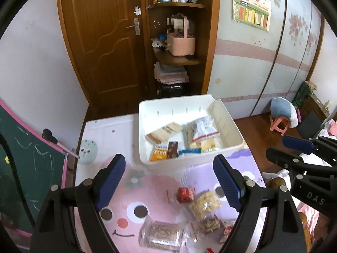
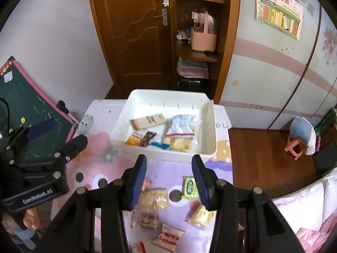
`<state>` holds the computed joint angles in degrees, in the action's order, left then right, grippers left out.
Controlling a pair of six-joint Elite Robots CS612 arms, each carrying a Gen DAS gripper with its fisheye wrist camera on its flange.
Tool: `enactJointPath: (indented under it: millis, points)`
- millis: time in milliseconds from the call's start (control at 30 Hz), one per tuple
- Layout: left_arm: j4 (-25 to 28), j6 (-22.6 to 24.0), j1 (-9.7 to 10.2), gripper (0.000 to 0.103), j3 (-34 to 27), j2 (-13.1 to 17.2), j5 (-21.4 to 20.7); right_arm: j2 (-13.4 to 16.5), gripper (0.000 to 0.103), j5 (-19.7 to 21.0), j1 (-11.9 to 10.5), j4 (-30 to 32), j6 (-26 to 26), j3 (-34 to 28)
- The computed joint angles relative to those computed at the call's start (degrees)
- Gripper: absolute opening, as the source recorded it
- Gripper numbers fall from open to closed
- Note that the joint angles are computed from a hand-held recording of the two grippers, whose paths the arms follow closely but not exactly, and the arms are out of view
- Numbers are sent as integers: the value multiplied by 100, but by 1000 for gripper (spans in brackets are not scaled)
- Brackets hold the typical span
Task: Organize snacks
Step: 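Move both tools back toward the remaining snacks on the table, then grasp the dark red-edged snack bag with left tool while right tool grasps the red Lipo Cookies pack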
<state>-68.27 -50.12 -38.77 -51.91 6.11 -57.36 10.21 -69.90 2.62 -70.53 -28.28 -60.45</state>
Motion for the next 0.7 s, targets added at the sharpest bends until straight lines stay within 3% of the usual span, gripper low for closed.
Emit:
enactJointPath:
  millis: [200, 400, 700]
  points:
    - [270, 119, -213, 85, -585, 405, -287, 296, 45, 18, -152, 578, -258, -557]
    - [793, -333, -397, 85, -1114, 885, -1164, 712, 45, -284, -275, 1350, -471, -1112]
    - [1051, -676, -529, 85, -1711, 1471, -2290, 1091, 45, -469, -395, 2471, -8, -1380]
